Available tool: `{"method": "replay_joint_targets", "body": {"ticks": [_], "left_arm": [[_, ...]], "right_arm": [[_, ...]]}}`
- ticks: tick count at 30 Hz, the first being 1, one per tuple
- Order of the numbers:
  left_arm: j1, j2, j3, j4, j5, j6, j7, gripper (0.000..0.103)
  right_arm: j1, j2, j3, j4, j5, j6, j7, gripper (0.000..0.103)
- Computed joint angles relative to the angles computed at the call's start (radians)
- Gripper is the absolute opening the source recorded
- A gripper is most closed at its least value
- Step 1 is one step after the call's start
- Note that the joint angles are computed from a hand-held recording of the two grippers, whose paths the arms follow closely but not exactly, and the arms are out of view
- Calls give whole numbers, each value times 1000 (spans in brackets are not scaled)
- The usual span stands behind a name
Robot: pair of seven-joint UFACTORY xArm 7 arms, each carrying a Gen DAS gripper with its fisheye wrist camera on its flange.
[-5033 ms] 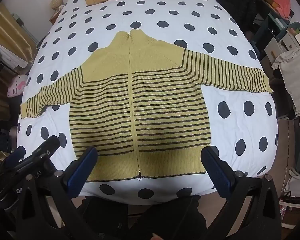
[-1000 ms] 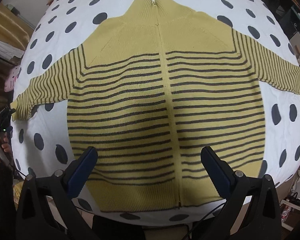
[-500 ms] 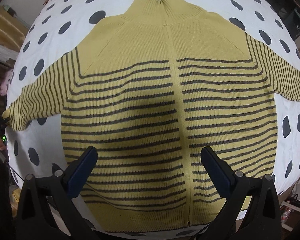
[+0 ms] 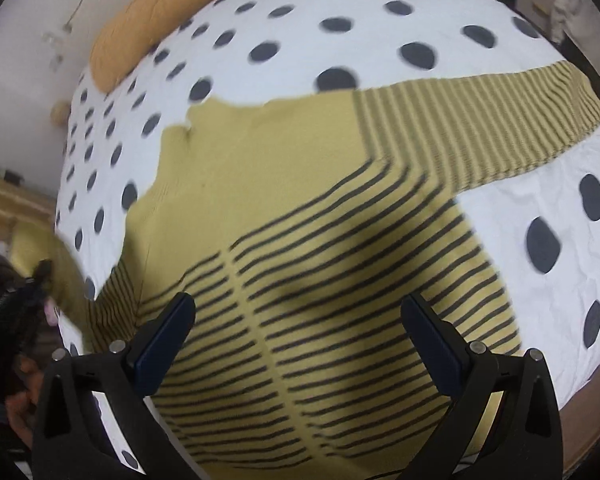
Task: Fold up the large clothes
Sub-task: 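Fold the sleeve across the body with the left gripper while the right gripper grasps the other cuff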
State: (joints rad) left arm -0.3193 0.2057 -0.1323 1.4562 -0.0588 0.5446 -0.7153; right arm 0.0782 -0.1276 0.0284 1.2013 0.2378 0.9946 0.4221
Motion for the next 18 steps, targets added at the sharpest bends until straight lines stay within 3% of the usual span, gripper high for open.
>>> {"method": "replay_joint_targets", "body": {"ticks": [4,6,7,9,10,12,13,14,15,16,18], "left_arm": [[-118,316,-66,312,-15,71,10,9],[-184,474,-76,494,-17,163,20,11],[-200,550,-84,596,-35,242,33,18],[-208,619,-95,676,-72,331,59,20],[-198,606,-106,652,-103,340,77,21],[-156,489,-110,483,-169,252,117,23],[-148,409,-89,389,-164,214,114,36],[-153,314,-39,291,-116,199,84,47],[-160,259,-9,235,-71,193,53,69],[-173,191,36,163,5,183,-2,76],[-158,78,83,52,127,199,-63,76]], "right_arm": [[-52,-23,-45,-18,-45,-7,-73,102],[-75,-26,-61,-28,-64,-24,-121,102],[-84,-21,-65,-30,-69,-26,-137,102],[-97,6,-75,-26,-50,-37,-175,102],[-103,25,-78,-18,-34,-39,-192,102],[-110,69,-81,6,21,-42,-240,102],[-111,94,-78,20,55,-49,-269,102],[-110,125,-71,39,84,-55,-291,102],[-110,151,-63,55,102,-55,-303,102],[-110,186,-55,81,129,-49,-319,102],[-113,261,-34,135,192,-40,-352,102]]}}
